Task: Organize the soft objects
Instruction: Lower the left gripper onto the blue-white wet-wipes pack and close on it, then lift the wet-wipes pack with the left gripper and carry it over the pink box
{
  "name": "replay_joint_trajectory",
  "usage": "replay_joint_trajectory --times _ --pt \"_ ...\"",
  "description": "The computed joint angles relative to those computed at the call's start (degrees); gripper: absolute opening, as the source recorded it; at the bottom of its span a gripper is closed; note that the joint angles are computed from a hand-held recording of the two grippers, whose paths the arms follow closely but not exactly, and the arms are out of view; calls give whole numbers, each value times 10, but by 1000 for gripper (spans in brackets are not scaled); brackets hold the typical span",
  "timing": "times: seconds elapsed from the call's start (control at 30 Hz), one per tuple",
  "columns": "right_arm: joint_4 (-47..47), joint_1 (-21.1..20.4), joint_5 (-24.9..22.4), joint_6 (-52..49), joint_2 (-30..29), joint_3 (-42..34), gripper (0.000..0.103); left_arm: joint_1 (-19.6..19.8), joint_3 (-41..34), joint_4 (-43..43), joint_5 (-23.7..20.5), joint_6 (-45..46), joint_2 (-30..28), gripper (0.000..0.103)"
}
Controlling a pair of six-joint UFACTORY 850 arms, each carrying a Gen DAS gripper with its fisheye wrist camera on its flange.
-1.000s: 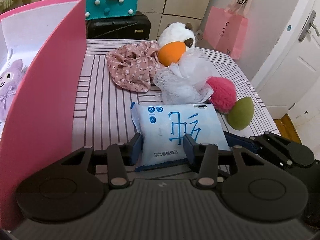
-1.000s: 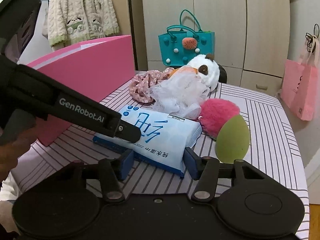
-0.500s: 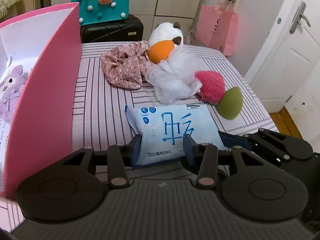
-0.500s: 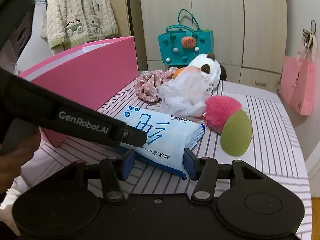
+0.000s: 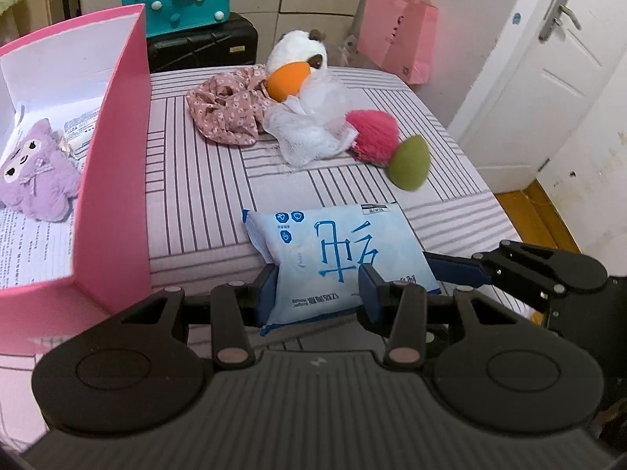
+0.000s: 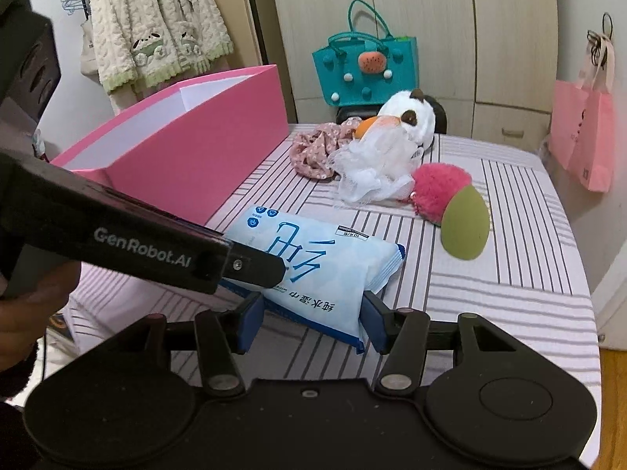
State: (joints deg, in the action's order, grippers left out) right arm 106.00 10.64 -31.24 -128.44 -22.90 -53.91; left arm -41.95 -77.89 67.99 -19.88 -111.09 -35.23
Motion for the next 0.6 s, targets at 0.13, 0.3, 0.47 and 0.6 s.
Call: replay_joint_trajectory --times 0.13,0.3,0.47,0.6 --pt "12 -3 -11 -25 31 28 60 -8 23 14 6 -18 24 43" --pt "-16 -7 -18 -7 65 49 59 -17 57 53 16 -60 58 43" --pt "-76 -10 -26 54 96 57 57 -27 84 53 11 -49 90 43" --pt "-96 -3 -22 66 118 63 53 -24 112 69 27 -75 121 43"
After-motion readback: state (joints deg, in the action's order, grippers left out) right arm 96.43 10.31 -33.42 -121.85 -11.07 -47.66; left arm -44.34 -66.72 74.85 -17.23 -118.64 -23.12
